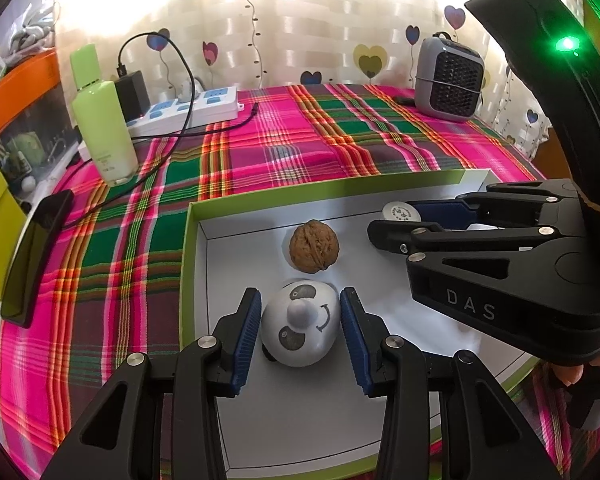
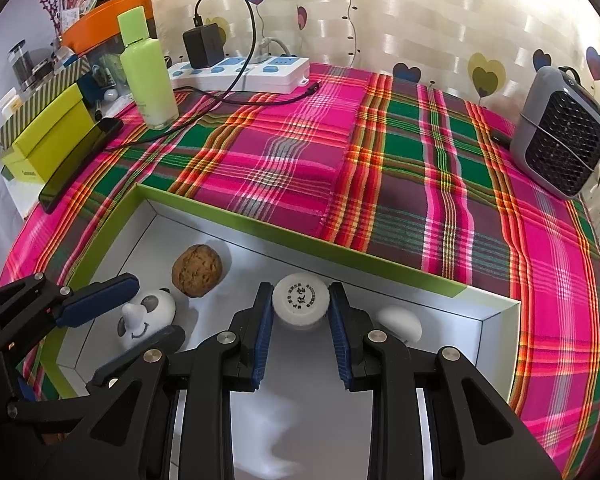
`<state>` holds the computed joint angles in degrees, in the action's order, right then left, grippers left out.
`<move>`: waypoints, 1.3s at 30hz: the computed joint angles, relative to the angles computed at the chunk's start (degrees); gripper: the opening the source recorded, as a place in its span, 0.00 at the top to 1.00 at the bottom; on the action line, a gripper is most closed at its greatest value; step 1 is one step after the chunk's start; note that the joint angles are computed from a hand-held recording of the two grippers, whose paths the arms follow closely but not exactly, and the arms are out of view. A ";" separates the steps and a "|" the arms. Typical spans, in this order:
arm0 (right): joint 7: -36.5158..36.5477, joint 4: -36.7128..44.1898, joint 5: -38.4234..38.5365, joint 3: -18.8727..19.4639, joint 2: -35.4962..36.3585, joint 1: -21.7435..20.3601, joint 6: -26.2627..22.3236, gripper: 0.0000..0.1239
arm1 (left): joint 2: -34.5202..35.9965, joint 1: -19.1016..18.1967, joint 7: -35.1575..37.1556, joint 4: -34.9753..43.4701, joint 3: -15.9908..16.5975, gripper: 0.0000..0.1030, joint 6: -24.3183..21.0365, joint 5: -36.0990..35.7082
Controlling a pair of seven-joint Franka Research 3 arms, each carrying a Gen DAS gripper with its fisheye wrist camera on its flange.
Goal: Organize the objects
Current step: 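Open both grippers to release the jar and panda toy into the tray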
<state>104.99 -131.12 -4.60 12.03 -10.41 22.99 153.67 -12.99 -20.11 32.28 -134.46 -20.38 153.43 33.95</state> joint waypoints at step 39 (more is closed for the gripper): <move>2.17 -11.45 6.76 2.01 -12.40 -0.65 7.15 0.62 | -10.06 -0.83 -4.72 -6.80 -2.03 0.59 0.69 -1.57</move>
